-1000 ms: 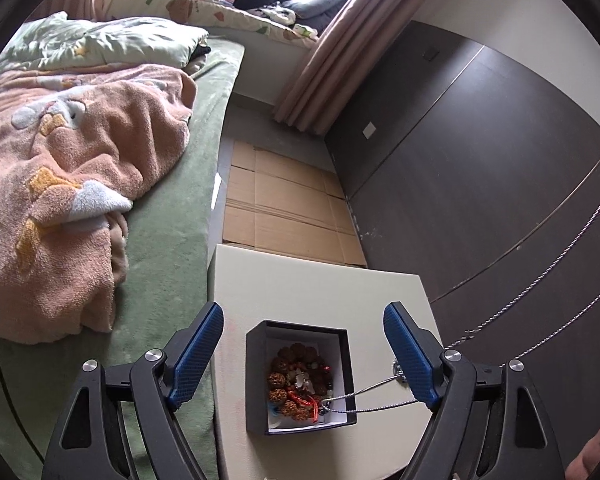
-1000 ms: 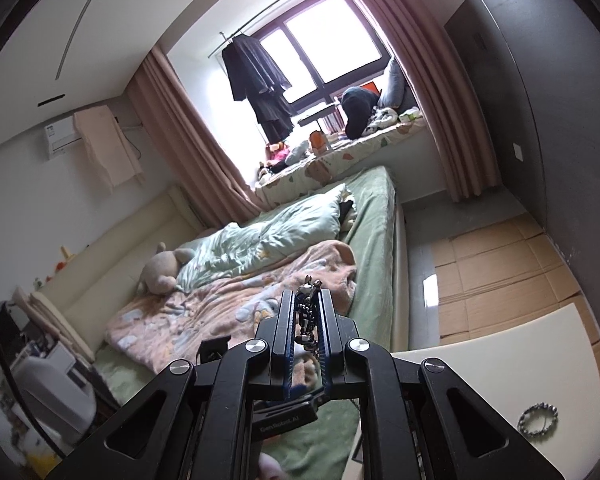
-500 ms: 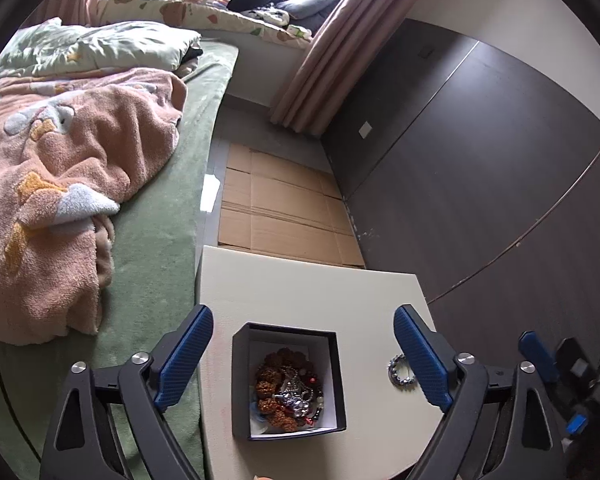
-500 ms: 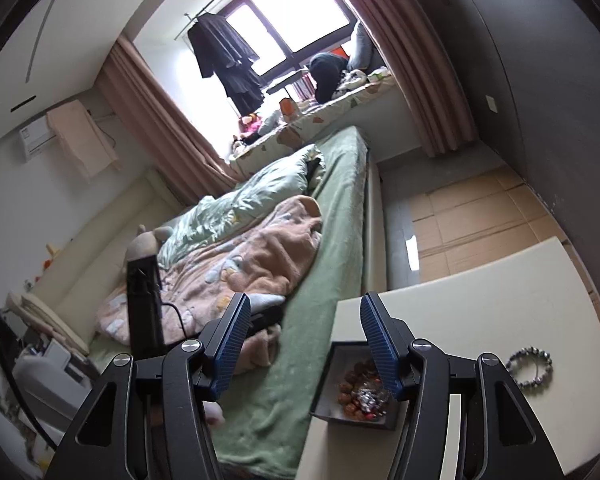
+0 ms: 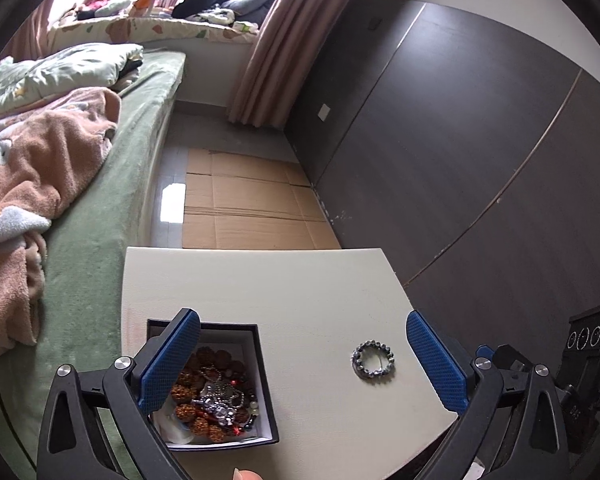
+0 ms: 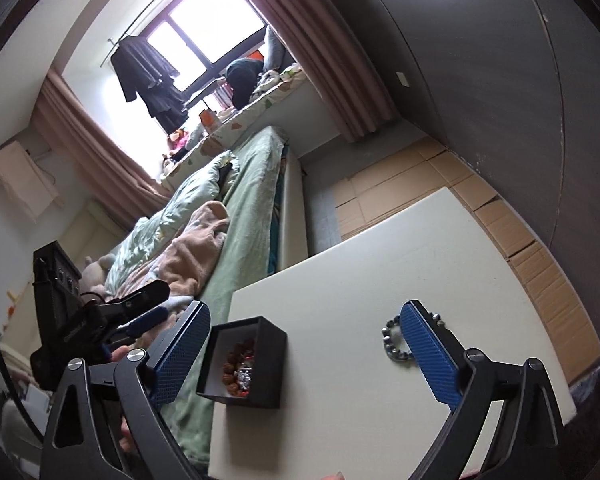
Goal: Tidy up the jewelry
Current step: 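Reach the left tool to the grey-green bead bracelet on the table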
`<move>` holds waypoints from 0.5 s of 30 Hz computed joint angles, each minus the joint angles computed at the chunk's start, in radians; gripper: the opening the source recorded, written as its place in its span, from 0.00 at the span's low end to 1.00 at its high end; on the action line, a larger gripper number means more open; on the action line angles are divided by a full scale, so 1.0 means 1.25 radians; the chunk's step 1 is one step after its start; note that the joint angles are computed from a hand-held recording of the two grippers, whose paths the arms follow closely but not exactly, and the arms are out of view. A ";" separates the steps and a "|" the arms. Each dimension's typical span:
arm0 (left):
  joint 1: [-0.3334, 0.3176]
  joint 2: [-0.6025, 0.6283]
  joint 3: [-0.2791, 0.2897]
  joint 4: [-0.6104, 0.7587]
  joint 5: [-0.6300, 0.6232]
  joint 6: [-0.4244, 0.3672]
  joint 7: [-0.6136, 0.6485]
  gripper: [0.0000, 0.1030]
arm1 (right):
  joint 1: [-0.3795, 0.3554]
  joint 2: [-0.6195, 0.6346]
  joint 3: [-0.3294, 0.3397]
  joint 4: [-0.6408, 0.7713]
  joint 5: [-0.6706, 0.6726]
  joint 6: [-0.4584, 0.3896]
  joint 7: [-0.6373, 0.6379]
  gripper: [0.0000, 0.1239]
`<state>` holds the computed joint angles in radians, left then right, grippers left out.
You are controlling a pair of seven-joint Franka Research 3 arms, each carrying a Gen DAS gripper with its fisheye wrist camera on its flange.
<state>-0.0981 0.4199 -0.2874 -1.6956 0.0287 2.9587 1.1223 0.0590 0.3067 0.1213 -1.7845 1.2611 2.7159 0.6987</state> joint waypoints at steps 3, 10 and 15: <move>-0.012 0.021 -0.009 0.025 0.013 -0.007 0.023 1.00 | 0.000 0.005 -0.011 -0.001 -0.034 0.003 0.041 0.82; -0.028 0.068 -0.035 0.085 0.019 -0.027 0.061 1.00 | -0.024 0.010 -0.017 0.000 -0.051 0.011 0.100 0.83; -0.055 0.103 -0.028 0.141 0.019 -0.072 0.074 1.00 | -0.041 0.005 -0.029 -0.007 -0.086 -0.005 0.147 0.83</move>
<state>-0.1674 0.5486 -0.3227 -1.5194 0.0524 2.8681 1.2142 0.0082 0.3124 0.0848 -1.7929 1.1531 2.7091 0.8823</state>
